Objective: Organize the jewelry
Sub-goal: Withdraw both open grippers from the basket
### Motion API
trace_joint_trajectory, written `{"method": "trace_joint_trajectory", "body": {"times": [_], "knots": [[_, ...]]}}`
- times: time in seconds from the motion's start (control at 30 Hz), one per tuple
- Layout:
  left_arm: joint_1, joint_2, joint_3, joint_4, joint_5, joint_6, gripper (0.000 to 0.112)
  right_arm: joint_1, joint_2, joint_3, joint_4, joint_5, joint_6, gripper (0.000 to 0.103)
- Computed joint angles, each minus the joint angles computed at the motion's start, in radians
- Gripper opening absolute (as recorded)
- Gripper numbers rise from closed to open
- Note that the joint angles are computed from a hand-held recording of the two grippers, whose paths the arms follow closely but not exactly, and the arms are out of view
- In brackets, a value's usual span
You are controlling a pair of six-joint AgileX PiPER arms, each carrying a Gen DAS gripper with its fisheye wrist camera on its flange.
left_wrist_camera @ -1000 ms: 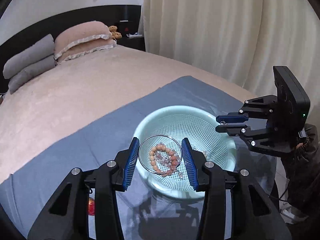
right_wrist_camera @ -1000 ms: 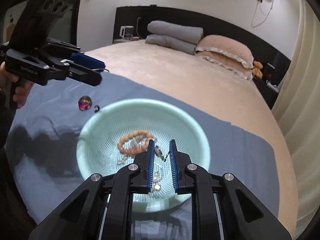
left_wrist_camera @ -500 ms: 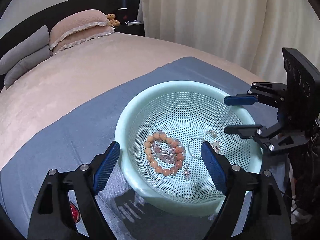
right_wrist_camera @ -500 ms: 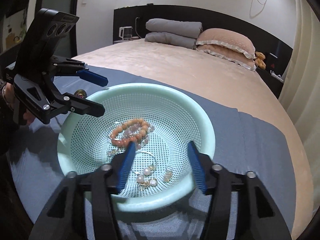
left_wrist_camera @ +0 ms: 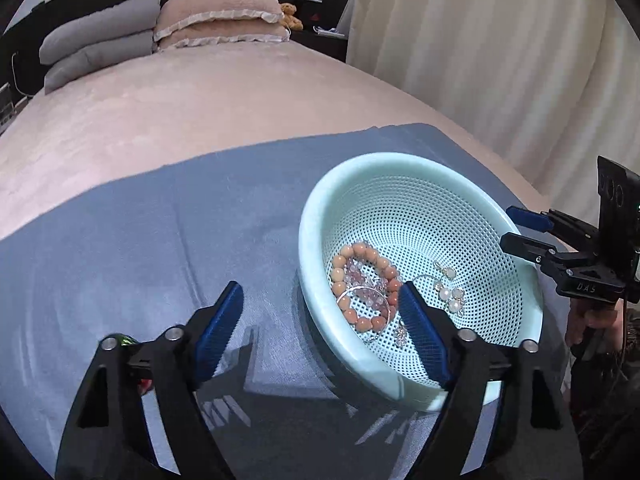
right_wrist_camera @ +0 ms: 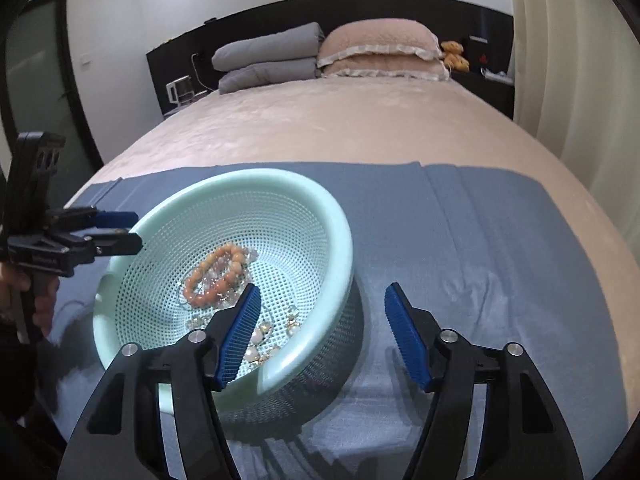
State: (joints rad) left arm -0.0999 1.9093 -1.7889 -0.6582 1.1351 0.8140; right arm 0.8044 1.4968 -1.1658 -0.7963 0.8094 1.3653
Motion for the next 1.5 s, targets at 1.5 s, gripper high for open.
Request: {"method": "trace_joint_trajectory", "body": {"times": [1.5], "knots": [[0.518,-0.387,0.539,-0.088,-0.032,0.422,0.042,0.314,0.403,-0.596,0.162,0.2,-0.07,0.033]]}}
